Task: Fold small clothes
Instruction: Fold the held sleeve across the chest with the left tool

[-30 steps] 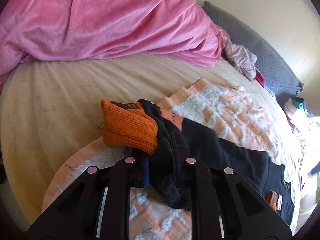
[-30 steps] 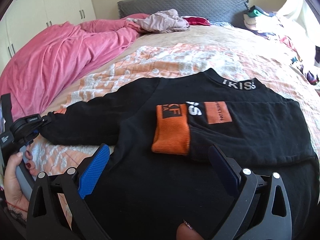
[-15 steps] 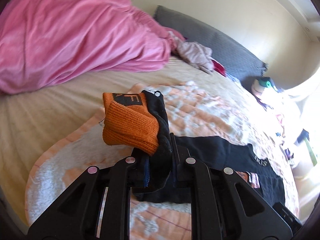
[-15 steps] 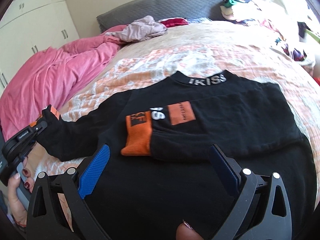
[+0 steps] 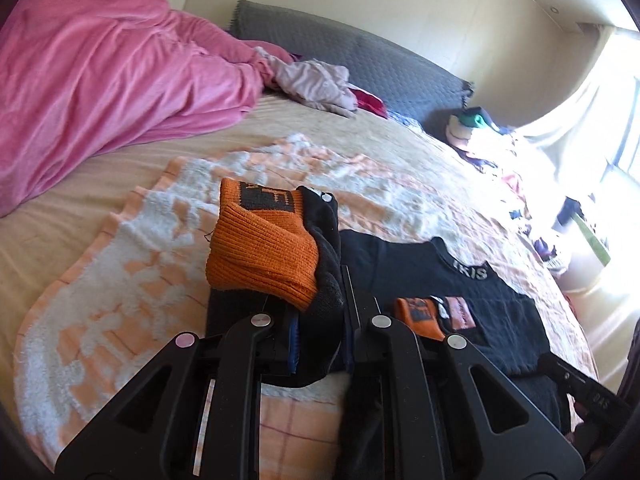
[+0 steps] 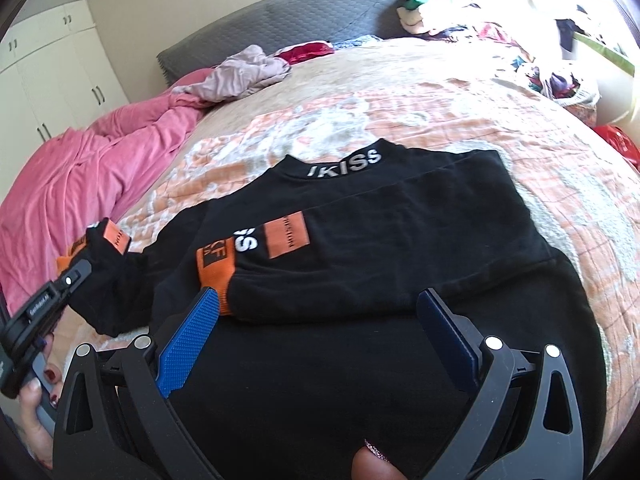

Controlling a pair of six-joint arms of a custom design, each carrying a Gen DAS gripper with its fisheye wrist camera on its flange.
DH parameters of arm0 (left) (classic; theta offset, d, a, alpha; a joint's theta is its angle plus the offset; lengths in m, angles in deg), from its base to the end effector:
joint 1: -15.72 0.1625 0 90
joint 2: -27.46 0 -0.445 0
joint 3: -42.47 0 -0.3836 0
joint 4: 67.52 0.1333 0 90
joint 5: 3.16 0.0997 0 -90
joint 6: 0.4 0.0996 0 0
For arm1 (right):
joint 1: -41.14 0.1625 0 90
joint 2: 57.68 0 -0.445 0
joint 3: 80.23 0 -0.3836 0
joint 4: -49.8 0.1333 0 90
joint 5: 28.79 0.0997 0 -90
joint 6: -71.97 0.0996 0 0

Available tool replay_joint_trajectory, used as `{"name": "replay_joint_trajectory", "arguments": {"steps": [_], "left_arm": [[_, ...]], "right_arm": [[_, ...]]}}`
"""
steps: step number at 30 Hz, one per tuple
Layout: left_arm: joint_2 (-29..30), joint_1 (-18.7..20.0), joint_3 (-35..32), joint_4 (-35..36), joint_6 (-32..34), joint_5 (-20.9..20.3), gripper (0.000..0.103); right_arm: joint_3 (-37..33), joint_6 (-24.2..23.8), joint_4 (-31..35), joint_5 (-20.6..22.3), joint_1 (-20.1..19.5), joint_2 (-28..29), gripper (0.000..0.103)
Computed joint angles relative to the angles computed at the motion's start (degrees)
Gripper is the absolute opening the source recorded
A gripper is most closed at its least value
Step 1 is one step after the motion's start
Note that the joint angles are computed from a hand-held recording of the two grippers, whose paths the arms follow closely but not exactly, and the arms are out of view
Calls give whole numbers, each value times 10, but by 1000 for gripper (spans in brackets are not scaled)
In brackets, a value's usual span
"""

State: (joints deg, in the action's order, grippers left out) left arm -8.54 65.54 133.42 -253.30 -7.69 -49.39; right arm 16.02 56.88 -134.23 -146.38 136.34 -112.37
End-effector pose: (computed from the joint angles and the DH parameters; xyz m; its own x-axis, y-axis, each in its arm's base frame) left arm -0.2989 -0.6674 0.1208 -0.8987 0.0460 -0.4362 0.3772 0.5887 -0.7150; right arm 0.1480 -0.6643 0.2964 -0.8700 0.1177 0.4789 -0.2918 0.6601 -0.6922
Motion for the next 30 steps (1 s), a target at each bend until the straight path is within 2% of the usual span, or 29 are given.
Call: {"name": "replay_joint_trajectory", "arguments": {"steps": [3, 18, 30], "left_arm": [[5, -2, -3, 6, 4, -23, 9], [35, -18, -21, 45, 31, -68, 9], [51, -28, -29, 82, 57, -90, 9]], "right_arm": [[5, 10, -3, -2, -4, -8, 98], [25, 50, -10, -4, -23, -45, 98], [34, 69, -21, -12, -33, -60, 98]]}}
